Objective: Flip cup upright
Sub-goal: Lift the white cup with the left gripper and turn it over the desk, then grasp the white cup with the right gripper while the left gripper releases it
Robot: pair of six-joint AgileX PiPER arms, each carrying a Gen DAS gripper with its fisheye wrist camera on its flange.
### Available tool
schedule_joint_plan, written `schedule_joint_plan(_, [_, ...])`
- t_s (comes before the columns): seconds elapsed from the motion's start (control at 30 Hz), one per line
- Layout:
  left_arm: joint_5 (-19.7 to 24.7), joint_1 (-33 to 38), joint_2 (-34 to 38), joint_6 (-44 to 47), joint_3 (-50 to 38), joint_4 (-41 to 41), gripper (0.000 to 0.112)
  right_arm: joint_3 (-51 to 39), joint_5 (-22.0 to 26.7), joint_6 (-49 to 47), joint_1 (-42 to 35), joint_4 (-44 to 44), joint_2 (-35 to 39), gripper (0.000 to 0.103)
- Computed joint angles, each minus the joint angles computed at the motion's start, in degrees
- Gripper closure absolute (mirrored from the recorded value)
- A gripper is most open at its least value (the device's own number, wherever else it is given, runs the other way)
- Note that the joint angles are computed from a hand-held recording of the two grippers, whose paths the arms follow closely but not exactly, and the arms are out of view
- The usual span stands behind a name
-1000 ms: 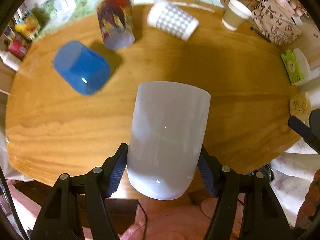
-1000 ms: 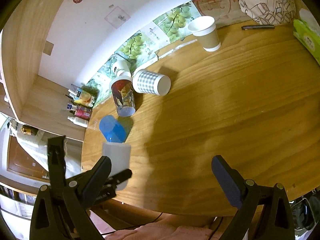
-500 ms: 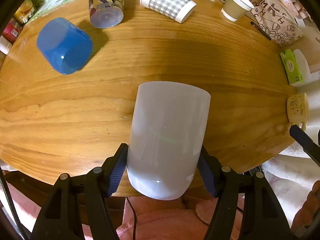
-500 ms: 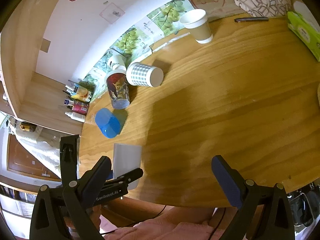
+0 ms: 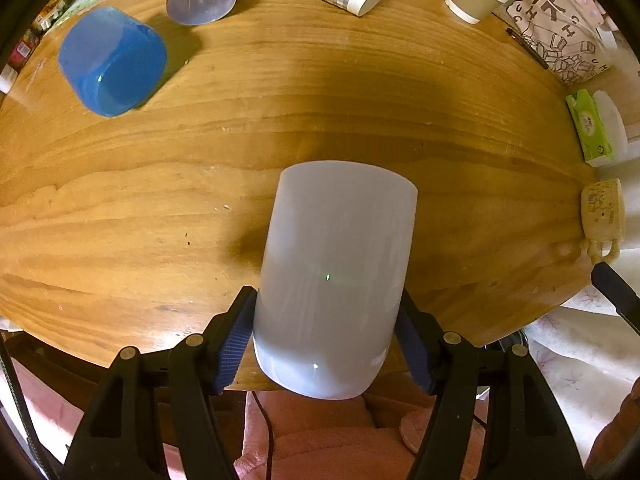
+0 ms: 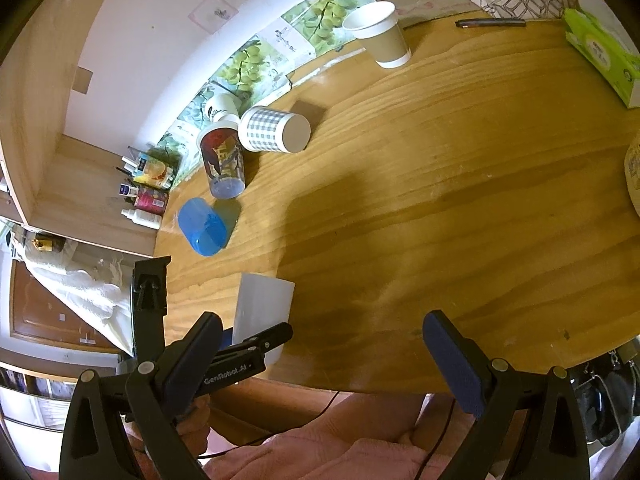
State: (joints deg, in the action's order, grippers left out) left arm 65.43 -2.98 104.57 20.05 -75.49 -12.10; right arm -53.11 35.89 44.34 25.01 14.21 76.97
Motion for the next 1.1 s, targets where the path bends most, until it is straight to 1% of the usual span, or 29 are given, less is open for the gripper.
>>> schedule_joint_plan(0.27, [0.5, -0.2, 0.0, -0.6, 0.4, 0.3, 0.04, 1.5, 0.0, 0.7, 0.2, 0.1, -1.4, 0.002])
schedule_joint_plan(0.33, [0.5, -0.5, -0.2, -0.8, 1.0, 0.2, 0.034, 1.6, -0.1, 0.2, 0.2, 0.6, -1.2, 0.002])
schedule_joint_plan(0.4, [0.5, -0.4, -0.8, -0.4, 1.9, -0.1, 0.031, 1.7, -0.3, -0.1, 0.5, 0.9, -1.2, 0.002])
schedule_joint_plan(0.47, [0.2, -0.1, -1.6, -0.1, 2.9, -0.1, 0.031, 2.0, -0.5, -1.1, 0.4, 1.8, -1.3, 0.002])
schedule_joint_plan(0.7, [-0.6, 0.5, -4.9, 0.9, 7.6, 0.1, 0.03, 3.4, -1.2, -5.4, 0.4, 6.8, -0.9, 0.002])
schedule_joint_plan(1.1, [-3.0, 4.3, -11.8, 4.2, 15.5, -0.9, 0.03, 6.7, -2.9, -16.9, -0.4, 18.8, 0.0, 0.002])
